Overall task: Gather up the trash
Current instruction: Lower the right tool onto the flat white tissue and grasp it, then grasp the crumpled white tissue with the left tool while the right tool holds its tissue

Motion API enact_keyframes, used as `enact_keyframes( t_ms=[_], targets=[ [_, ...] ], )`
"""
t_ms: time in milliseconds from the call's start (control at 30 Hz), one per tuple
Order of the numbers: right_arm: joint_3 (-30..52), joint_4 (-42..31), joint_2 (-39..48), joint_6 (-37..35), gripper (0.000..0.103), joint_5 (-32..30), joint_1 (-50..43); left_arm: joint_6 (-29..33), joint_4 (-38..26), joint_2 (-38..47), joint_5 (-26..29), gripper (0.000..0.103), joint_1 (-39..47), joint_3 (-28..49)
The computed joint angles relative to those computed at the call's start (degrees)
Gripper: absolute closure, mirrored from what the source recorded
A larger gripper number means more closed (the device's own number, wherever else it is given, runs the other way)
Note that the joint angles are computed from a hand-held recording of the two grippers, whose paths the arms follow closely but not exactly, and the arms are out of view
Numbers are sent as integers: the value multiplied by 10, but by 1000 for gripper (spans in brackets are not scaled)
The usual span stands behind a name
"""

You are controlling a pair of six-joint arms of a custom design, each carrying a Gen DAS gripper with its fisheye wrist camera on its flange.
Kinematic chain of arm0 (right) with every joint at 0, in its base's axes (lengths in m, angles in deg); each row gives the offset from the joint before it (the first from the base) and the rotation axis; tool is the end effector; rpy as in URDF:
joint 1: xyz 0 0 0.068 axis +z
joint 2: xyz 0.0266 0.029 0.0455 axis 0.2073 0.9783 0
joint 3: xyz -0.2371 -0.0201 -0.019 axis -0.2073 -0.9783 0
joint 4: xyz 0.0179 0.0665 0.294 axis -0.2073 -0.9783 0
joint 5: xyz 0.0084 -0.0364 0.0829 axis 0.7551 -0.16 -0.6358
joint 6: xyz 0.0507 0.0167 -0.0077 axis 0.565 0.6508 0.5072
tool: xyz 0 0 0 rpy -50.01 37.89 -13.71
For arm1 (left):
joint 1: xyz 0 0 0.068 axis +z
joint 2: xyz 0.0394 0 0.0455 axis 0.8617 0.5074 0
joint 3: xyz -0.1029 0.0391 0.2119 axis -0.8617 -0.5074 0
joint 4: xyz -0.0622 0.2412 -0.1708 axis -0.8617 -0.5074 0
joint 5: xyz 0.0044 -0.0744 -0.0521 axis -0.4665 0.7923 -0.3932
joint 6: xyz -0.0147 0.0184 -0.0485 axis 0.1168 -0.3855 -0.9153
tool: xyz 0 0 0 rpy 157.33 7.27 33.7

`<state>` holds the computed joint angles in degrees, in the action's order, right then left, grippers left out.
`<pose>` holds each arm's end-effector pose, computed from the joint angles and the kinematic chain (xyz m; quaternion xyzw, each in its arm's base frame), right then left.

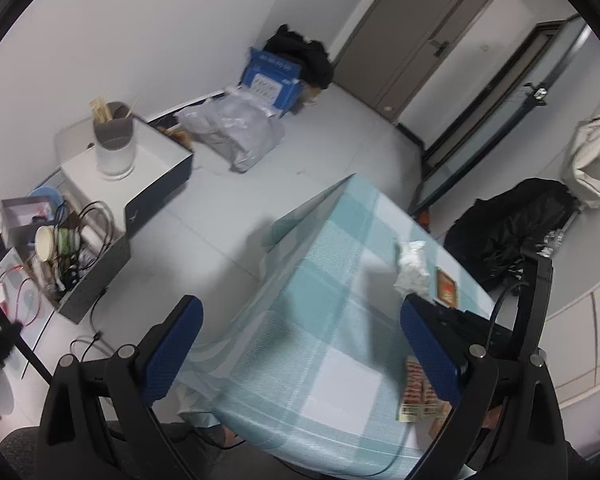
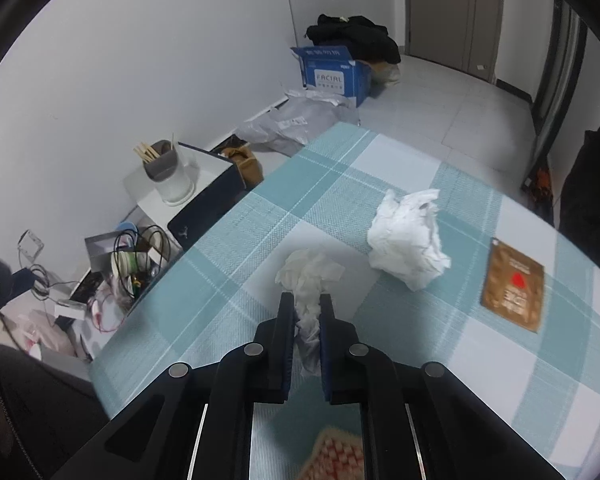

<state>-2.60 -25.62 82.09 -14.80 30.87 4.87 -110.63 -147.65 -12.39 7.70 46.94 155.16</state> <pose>0.3162 -0.0282 0.2668 -0.1222 0.9465 0.0946 0.2832 0.2280 -0.0591 0.3378 -0.0697 0.9224 -0.2221 0.3081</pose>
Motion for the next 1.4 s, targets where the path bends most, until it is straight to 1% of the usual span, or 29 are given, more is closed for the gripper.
enact_keyframes(
  t_ms=[167,267,333,433,500,667,733,833,933,1000,1133,1333,1400],
  targets=[
    [-6,-41,-49,-25,93,-16,-38,12,13,-19,-43,6,-39,-5],
    [-11,-67,-81,-37,93,-34,-72,13,14,-18,-51,6,-47,-7],
    [-12,-89,-104,-53,93,-55,-108,16,11,-12,-77,6,-60,-2],
    [-7,-124,-128,-79,93,-87,-158,16,7,-6,-97,6,-78,6],
    [-2,-144,-138,-96,93,-107,-189,11,12,-3,-101,6,-89,12],
    [17,-195,-140,-147,93,-170,-282,8,21,5,-135,6,-134,32],
    [13,-198,-142,-159,93,-187,-309,12,28,22,-159,6,-158,51],
    [17,-203,-134,-167,93,-202,-332,13,22,62,-162,6,-176,85],
    [25,-211,-130,-173,93,-232,-359,12,30,98,-190,6,-192,111],
    [31,-216,-128,-182,93,-248,-375,18,31,127,-174,6,-194,129],
    [41,-227,-123,-216,93,-269,-401,16,26,189,-182,6,-205,171],
    [52,-237,-102,-240,93,-275,-414,8,0,313,-132,6,-190,266],
    [57,-242,-92,-244,93,-279,-419,16,-5,347,-132,8,-193,293]
  ],
)
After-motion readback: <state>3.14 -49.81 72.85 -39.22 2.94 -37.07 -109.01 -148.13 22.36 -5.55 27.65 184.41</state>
